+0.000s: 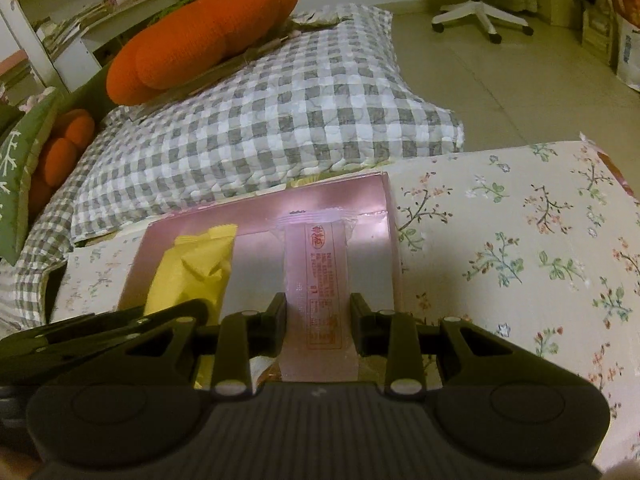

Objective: Organize snacks
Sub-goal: 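Place the yellow packet in the box with the left tool while the right tool places the pink bar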

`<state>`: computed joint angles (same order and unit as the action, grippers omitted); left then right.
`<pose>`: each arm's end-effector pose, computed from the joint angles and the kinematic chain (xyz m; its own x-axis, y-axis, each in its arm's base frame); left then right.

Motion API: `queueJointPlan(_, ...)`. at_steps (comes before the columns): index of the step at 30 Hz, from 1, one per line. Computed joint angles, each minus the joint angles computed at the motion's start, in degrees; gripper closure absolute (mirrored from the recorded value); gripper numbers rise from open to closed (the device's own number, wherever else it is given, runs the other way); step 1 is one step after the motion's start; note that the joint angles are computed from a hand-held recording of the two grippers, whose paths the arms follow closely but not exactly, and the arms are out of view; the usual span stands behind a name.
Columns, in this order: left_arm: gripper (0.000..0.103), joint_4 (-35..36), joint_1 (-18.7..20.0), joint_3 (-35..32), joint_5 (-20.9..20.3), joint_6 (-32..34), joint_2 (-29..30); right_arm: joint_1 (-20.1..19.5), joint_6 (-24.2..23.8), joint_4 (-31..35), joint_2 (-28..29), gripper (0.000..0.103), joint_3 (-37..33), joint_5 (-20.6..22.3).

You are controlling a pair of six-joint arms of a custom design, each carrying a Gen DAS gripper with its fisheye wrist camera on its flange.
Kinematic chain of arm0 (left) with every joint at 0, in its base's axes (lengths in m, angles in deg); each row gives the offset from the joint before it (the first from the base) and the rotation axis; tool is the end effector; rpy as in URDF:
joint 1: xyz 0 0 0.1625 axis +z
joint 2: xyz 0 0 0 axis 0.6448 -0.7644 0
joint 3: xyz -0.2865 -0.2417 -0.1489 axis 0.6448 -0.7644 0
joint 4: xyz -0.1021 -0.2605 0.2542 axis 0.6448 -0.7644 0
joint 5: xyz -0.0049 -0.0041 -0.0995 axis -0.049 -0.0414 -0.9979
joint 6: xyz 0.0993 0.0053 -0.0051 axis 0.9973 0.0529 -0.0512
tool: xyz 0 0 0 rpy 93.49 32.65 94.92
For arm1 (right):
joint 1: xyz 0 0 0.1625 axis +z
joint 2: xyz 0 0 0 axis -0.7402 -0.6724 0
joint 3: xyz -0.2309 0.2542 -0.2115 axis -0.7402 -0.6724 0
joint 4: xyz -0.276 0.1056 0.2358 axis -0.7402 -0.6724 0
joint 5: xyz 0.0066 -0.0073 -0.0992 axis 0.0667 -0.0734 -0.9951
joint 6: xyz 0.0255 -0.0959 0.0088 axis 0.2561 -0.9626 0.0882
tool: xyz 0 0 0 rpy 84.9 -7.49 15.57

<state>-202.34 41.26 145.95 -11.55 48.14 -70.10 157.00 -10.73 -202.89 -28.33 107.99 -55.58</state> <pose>0.0683 -0.7268 0.2835 -0.8553 0.0960 -0.5092 0.3921 0.7623 -0.5149 0.3486 -0.7371 -0.1095 -0.8689 -0.1674 0.4657 -0.3825 0.8244 -0.4173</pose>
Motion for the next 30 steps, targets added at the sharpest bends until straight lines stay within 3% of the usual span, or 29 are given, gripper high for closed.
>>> queueJointPlan(8,0.07,0.4,0.65,-3.24,0.01,-0.14,2.83,-0.43,0.57,3.34,3.24,0.074,-6.49,-0.39)
queueJointPlan(10,0.067,-0.88,0.76,-3.04,-0.35,0.73,3.07,-0.38,0.64,3.51,3.56,0.072,-7.1,-0.55)
queueJointPlan(12,0.055,-1.04,0.76,-2.87,-0.64,0.82,3.05,-0.19,0.83,2.64,3.54,0.068,-6.89,-0.95)
queueJointPlan(13,0.047,-0.86,0.77,-2.73,-0.9,0.84,2.89,-0.16,0.91,1.94,3.39,0.06,-6.5,-0.94)
queueJointPlan(15,0.043,-1.12,0.58,-2.12,-0.93,1.48,2.58,-0.12,0.93,0.38,2.46,0.053,-4.68,-0.56)
queueJointPlan(30,0.028,-4.25,-1.47,8.65,0.11,1.22,-4.96,1.74,0.89,-7.18,-5.67,0.038,10.68,-1.99)
